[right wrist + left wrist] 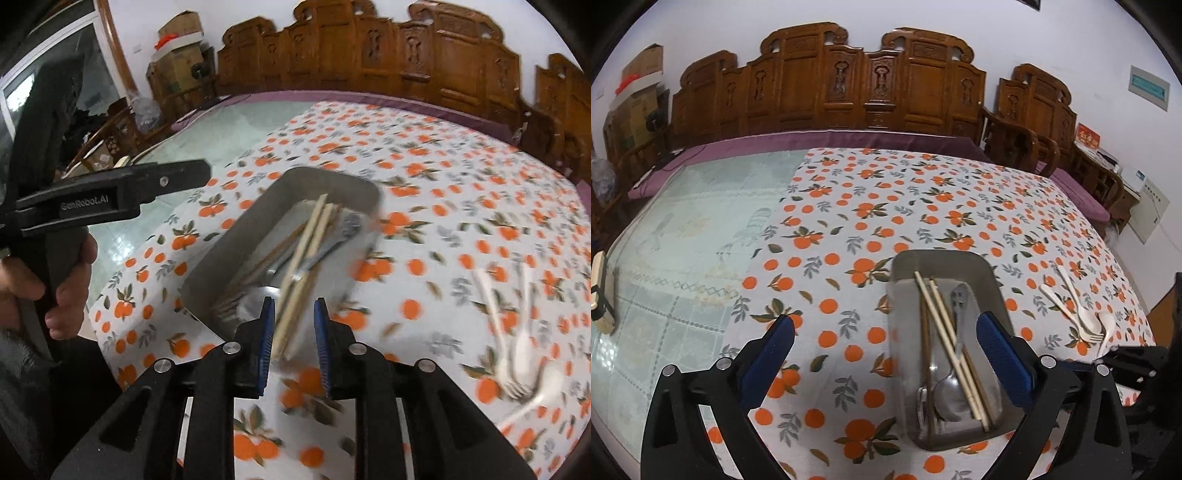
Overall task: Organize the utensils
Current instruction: 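Grasp the large white plastic ladle-spoon by its handle with the right gripper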
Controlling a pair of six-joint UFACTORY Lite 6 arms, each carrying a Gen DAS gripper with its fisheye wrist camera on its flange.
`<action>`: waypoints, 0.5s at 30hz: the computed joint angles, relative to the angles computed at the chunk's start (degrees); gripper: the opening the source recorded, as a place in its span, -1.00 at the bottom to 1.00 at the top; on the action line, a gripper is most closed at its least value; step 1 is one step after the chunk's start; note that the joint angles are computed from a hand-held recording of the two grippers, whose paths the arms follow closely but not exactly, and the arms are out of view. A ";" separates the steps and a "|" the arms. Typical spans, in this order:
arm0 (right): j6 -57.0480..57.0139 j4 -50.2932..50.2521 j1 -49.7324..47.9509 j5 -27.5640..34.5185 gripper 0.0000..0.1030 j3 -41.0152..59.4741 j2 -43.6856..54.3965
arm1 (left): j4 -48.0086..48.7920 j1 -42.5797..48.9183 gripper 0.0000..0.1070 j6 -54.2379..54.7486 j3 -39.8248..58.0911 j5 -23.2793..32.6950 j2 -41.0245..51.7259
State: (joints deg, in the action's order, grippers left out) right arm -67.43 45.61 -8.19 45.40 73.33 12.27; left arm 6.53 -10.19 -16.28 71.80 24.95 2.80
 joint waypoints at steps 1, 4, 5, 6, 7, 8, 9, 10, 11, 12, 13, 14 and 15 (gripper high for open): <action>-1.32 0.30 -2.10 0.40 -0.44 -0.55 -0.75 | 0.80 -0.84 0.78 -0.92 0.29 0.04 0.24; -4.40 0.28 -7.94 0.46 -0.34 -1.50 -1.78 | 1.57 -2.85 0.78 -2.07 1.01 -0.07 0.89; -5.07 0.12 -9.42 0.44 -0.33 -1.57 -1.76 | 2.87 -4.13 0.78 -3.49 1.35 -0.16 1.31; -5.92 -0.14 -11.60 0.34 -0.32 -1.26 -1.28 | 4.94 -5.17 0.78 -5.66 1.44 -0.10 1.47; -6.48 -0.42 -13.41 0.23 -0.29 -0.69 -0.48 | 8.43 -6.79 0.78 -9.22 1.73 0.04 2.00; -6.87 -0.64 -14.96 0.02 -0.28 -0.19 0.18 | 10.07 -7.86 0.78 -10.84 1.94 0.11 2.43; -7.24 -0.89 -16.79 -0.28 -0.27 0.72 1.28 | 10.83 -8.68 0.78 -11.74 2.07 0.17 2.70; -7.67 -1.11 -18.74 -0.64 -0.26 1.80 2.64 | 11.00 -9.49 0.78 -12.08 2.37 0.17 3.15; -7.73 -1.48 -20.00 -1.11 -0.26 2.75 3.81 | 10.55 -10.39 0.78 -11.92 2.56 -0.11 3.56; -7.79 -1.76 -20.90 -1.61 -0.22 3.31 4.72 | 10.14 -11.23 0.78 -12.02 2.80 -0.38 4.02; -7.79 -2.12 -22.08 -2.29 -0.19 4.29 6.15 | 10.01 -11.72 0.78 -12.20 2.88 -0.52 4.24; -7.82 -2.40 -22.95 -2.96 -0.19 5.02 7.40 | 10.59 -12.61 0.78 -13.27 3.09 -0.75 4.65; -7.79 -2.60 -23.50 -3.58 -0.18 5.27 8.15 | 11.40 -13.40 0.78 -14.56 3.29 -0.97 4.99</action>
State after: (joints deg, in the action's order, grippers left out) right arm -75.22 43.02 -31.68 41.82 78.61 20.42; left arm 17.93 -23.59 -30.84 75.10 23.99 7.79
